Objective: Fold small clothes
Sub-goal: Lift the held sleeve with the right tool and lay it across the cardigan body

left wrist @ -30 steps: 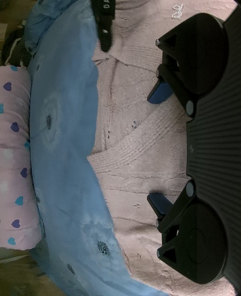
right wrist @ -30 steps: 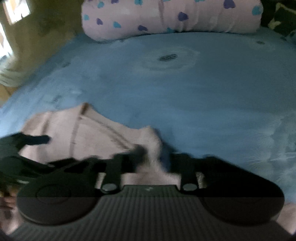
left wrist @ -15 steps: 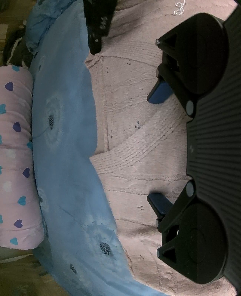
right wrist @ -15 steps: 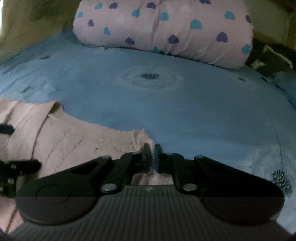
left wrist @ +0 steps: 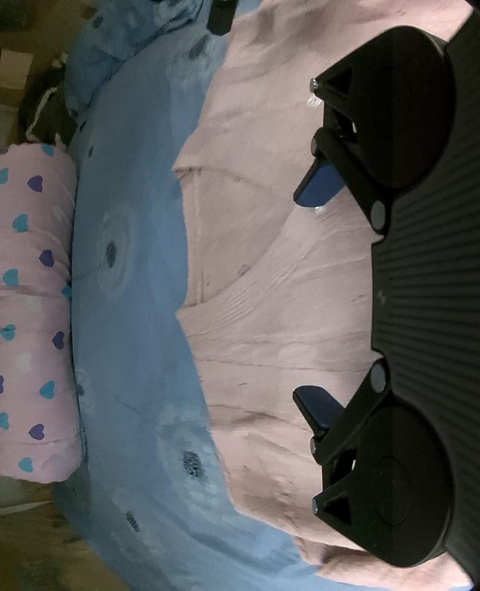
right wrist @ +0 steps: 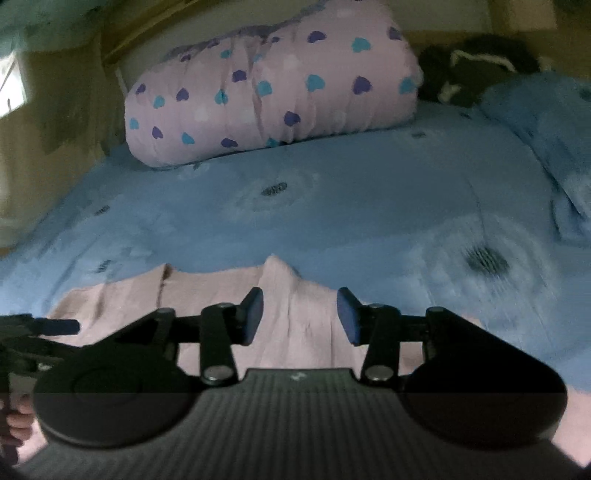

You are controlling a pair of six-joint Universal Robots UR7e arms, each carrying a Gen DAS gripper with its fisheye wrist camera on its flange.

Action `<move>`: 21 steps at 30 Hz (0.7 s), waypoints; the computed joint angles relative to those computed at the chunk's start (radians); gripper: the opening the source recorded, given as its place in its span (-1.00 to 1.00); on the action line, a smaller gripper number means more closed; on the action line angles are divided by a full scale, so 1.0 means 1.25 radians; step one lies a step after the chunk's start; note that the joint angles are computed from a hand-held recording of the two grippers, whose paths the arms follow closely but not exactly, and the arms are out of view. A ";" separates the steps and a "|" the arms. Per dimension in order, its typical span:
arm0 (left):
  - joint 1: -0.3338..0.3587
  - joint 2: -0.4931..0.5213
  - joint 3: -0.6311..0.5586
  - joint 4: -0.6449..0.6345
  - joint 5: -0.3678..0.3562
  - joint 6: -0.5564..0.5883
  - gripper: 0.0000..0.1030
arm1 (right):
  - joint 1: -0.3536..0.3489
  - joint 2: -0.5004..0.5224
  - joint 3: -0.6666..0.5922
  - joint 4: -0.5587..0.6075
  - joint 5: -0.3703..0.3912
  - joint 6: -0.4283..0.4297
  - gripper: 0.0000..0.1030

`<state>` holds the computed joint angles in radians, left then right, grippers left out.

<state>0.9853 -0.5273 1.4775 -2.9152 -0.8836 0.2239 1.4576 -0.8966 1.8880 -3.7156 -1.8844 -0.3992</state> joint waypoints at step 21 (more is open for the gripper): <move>-0.089 -0.160 0.353 -0.075 0.054 -0.117 1.00 | -0.047 -0.093 0.338 -0.335 -0.086 0.273 -0.10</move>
